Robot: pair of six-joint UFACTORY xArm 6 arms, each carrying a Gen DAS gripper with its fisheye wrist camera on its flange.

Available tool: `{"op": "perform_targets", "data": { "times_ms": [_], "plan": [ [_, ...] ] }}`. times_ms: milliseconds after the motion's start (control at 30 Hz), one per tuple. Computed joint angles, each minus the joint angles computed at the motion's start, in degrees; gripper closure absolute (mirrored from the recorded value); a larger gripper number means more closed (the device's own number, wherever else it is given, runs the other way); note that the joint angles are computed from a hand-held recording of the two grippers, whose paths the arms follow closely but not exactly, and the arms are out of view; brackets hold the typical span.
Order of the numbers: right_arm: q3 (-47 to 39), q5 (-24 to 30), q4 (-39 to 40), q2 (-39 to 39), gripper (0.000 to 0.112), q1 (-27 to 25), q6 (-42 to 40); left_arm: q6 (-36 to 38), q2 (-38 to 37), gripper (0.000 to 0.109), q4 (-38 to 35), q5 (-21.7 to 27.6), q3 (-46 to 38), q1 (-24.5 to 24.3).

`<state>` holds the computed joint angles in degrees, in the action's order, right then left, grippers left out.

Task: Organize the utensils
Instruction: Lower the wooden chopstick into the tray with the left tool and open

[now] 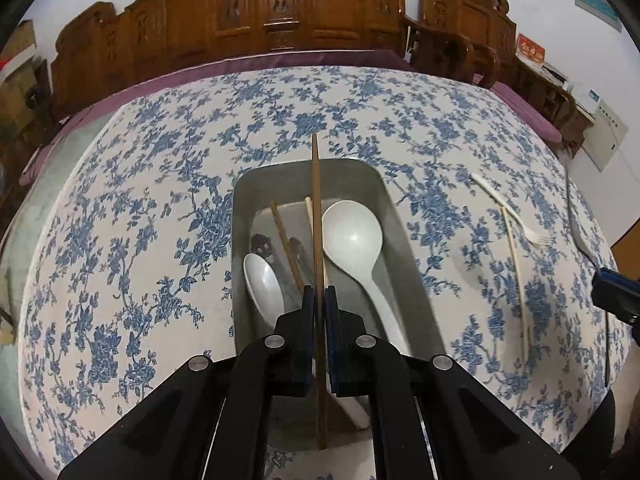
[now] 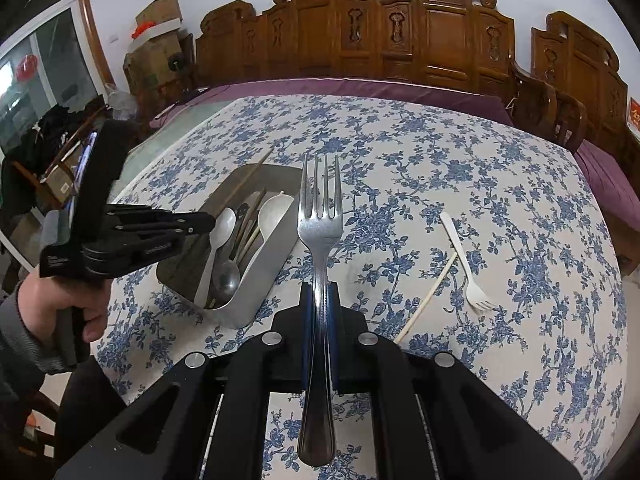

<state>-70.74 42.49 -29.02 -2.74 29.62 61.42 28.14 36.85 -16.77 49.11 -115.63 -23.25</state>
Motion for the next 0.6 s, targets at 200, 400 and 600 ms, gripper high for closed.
{"op": "perform_targets", "data": {
  "times_ms": [200, 400, 600],
  "plan": [
    [-1.1, 0.35, 0.59, 1.13, 0.104, 0.0, -0.74, 0.27, 0.52, 0.104, -0.3, -0.19, 0.34, 0.31],
    [-2.84, 0.49, 1.11, 2.91, 0.104, 0.21, -1.46, 0.2, 1.13, 0.104, -0.06, 0.08, 0.02, 0.58],
    [-5.9, 0.84, 1.47, 5.48, 0.103, 0.41, -2.25, 1.96, -0.32, 0.104, -1.72, 0.38, 1.49, 1.32]
  ]
}}
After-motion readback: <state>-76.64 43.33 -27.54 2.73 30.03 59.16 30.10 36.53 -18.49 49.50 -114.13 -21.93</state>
